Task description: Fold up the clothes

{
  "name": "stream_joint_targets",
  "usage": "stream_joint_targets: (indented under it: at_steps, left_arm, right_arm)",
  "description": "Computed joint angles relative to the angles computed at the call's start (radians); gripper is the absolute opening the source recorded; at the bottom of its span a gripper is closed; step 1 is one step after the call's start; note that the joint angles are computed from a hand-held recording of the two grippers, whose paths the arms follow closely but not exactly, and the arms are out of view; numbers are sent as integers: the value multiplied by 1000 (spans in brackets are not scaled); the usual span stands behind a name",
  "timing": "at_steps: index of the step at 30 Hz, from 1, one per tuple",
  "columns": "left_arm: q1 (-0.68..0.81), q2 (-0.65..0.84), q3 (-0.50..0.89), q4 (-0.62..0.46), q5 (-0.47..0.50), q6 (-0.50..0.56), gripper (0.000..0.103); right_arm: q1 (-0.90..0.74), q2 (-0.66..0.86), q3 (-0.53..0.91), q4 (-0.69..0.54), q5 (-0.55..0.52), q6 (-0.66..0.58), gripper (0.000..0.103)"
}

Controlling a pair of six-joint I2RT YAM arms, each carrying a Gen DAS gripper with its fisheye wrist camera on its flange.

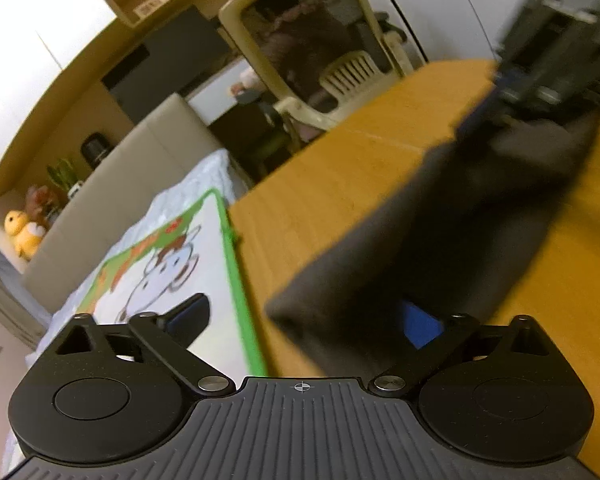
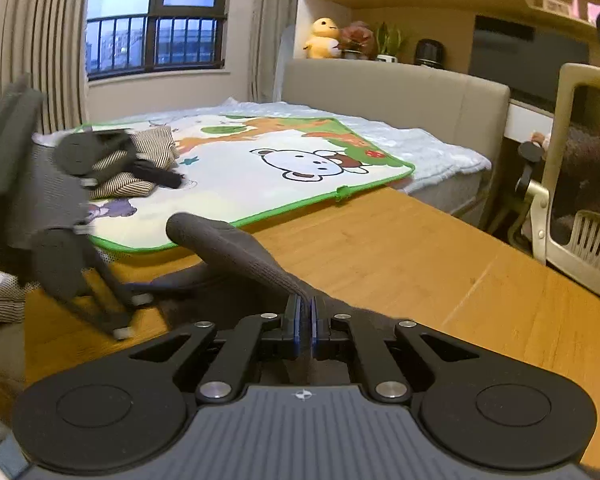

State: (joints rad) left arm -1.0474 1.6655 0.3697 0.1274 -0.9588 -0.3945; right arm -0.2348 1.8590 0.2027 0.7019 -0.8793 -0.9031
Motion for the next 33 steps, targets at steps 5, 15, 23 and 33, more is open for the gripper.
stream_joint_targets:
  at_steps: [5,15,23,33]
  left_arm:
    - [66,47,28,109,42,126,45]
    - [4,-26,1,29,55,-22,34]
    - [168,-188,14,2,247,-6,21]
    - [720,-195,36,140,412,-176,85]
  right_arm:
    - [-244,-48,56,-275,-119,-180,33]
    - [-768,148,372,-556,-57,-178,55]
    - [-643,244,526,-721,23,-181,12]
    - [-343,324,757,-177,110,624,33]
